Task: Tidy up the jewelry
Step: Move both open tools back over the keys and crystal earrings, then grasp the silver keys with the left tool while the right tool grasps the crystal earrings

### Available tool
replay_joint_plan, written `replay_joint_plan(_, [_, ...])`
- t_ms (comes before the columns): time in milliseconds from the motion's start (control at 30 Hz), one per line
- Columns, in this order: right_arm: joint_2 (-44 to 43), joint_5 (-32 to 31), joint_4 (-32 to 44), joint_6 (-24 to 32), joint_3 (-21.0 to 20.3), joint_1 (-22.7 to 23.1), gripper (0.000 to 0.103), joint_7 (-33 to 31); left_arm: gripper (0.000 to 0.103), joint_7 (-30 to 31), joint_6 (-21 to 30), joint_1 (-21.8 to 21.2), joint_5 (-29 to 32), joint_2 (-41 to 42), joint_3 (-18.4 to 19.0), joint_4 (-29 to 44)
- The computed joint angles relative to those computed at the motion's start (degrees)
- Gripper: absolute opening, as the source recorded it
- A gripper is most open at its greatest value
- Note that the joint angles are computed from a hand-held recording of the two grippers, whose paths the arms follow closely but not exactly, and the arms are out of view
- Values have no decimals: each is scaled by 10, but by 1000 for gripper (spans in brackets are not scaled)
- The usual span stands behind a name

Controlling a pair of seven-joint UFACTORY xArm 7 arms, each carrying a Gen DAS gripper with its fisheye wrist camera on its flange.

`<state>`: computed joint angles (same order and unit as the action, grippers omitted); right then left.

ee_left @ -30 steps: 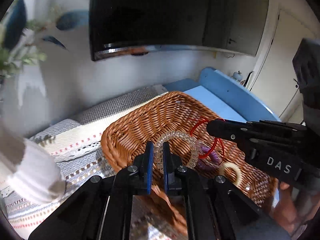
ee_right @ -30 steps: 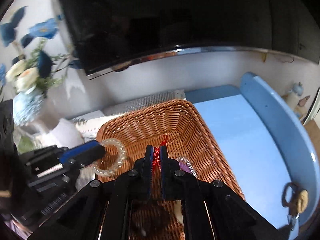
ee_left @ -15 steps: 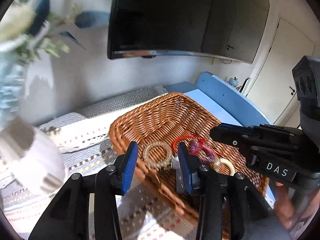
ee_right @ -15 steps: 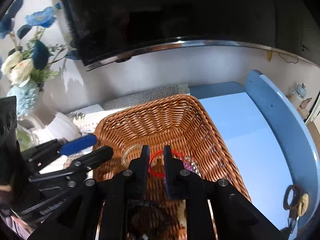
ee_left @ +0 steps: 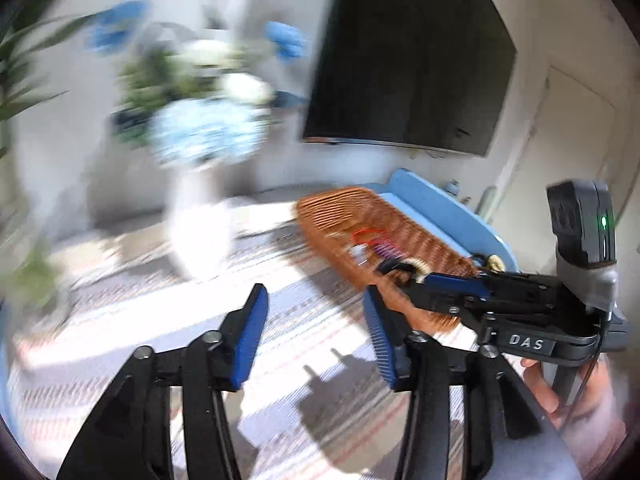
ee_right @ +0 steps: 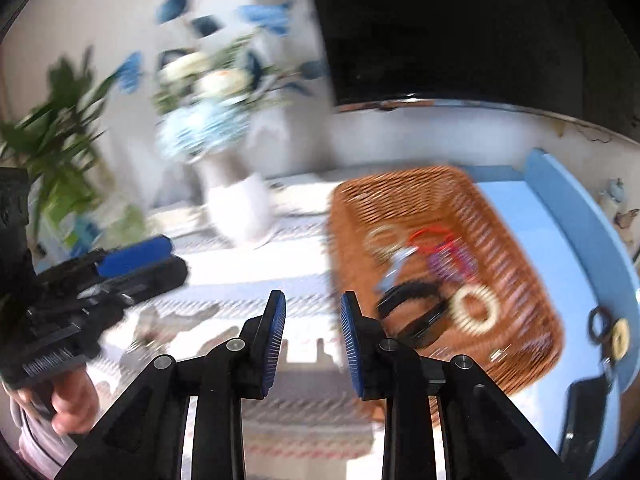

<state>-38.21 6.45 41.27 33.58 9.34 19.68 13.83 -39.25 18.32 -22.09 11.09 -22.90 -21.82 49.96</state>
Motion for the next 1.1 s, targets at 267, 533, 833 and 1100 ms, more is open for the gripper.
replay_joint_plan(267, [26,-13,-68,-108,81,52,43,64,54,4,55,-15,-52,-253,58,-222])
replay_joint_plan(533, [115,-79,-69,-161,120,40,43,148,54,16,89,-6,-93,-362,85,-355])
replay_joint_plan(833, [138,-74,-63,-131,72,69,43,162,52,6,62,-5,-106,-362,87,-387])
replay_joint_plan(1100, [157,-84,-34,-89,71,97,43,121,52,16,184,8,-77,-308,47,-311])
